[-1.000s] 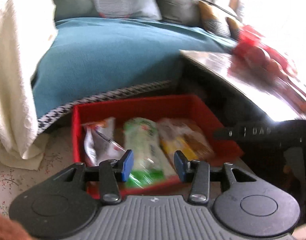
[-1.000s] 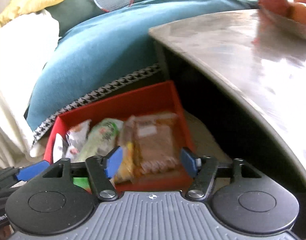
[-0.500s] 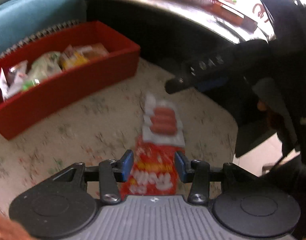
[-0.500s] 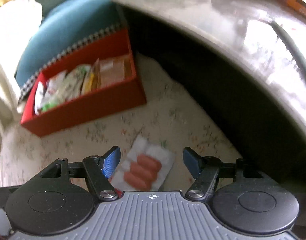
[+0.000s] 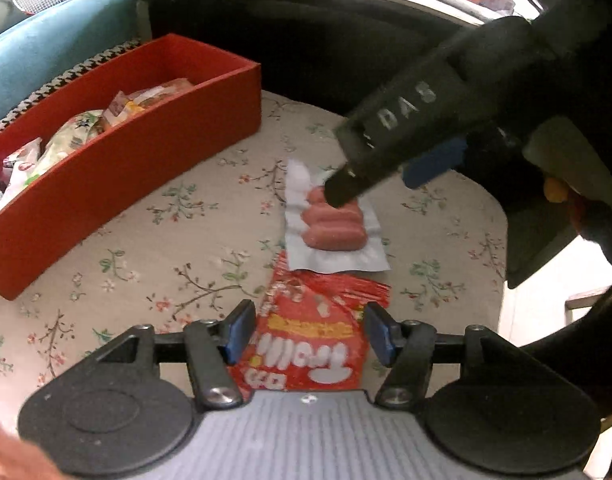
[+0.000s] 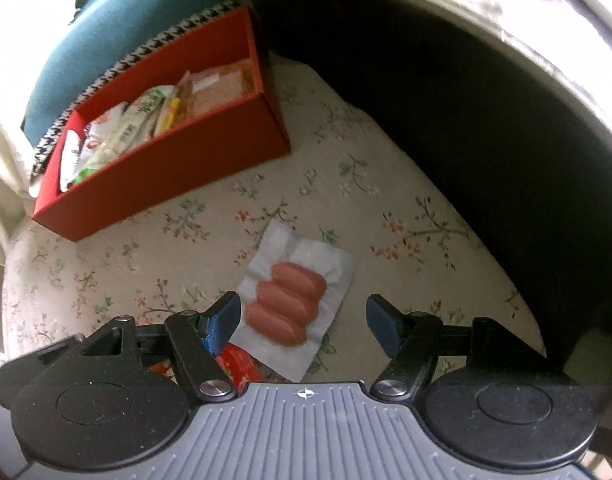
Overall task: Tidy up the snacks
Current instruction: 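Grasp the red Trolli bag with the left gripper while the right grasps the sausage tray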
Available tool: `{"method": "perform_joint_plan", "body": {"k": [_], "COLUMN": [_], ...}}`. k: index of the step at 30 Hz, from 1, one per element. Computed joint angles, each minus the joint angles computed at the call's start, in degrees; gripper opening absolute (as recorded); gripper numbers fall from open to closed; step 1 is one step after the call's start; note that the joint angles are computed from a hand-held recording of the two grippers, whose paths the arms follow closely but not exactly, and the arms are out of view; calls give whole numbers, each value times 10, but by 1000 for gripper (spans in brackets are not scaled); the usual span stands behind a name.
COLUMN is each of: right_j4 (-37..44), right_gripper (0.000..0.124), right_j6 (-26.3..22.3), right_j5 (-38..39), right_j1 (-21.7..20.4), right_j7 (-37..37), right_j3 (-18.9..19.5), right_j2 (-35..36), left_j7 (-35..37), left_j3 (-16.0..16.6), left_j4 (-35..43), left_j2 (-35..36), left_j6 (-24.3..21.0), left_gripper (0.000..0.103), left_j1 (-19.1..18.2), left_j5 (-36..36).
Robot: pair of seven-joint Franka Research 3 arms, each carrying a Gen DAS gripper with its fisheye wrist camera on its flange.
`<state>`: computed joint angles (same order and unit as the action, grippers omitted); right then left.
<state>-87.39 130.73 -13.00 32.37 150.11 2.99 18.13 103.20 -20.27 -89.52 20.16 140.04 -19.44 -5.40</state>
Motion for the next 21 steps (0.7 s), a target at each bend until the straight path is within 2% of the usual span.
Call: {"method": "perform_joint_plan", "body": {"k": [3, 5, 7, 12, 13, 14, 15, 17, 21], "right_j4": [5, 23, 54, 122, 130, 131, 125, 93, 60], "right_gripper": [76, 76, 80, 79, 77, 72, 68, 66, 66], "right_j6": [9, 3, -17, -77, -87, -92, -90, -63, -30], "right_j5": [36, 50, 52, 17, 8, 1, -4, 6, 8], "right_j1": [-8, -8, -2, 24, 29, 33, 35, 28, 21], "right_j7": [-11, -17, -22, -39, -41, -42, -40, -36, -37], "right_j3": [8, 9, 6, -11, -14, -17, -20, -17, -12], "right_j2": [10, 26, 47, 90, 94, 94, 89, 70, 49], "left_j7": [20, 36, 40, 48, 46, 37, 33, 35, 23], "left_j3": [-8, -12, -9, -5, -4, 1, 3, -4, -3], "left_j4": [14, 19, 23, 8, 4, -2, -10, -12, -6], "left_j2": [13, 18, 21, 18, 16, 13, 8, 6, 2], "left_j6": [-14, -24, -38, -17, -10, 1, 8, 6, -9], "left_gripper": [58, 67, 68, 69, 67, 60, 58, 53, 50], "left_j1": [7, 8, 0, -10, -13, -18, -21, -12, 0], "left_j5": [-15, -22, -12, 5, 10, 24, 32, 17, -9]}}
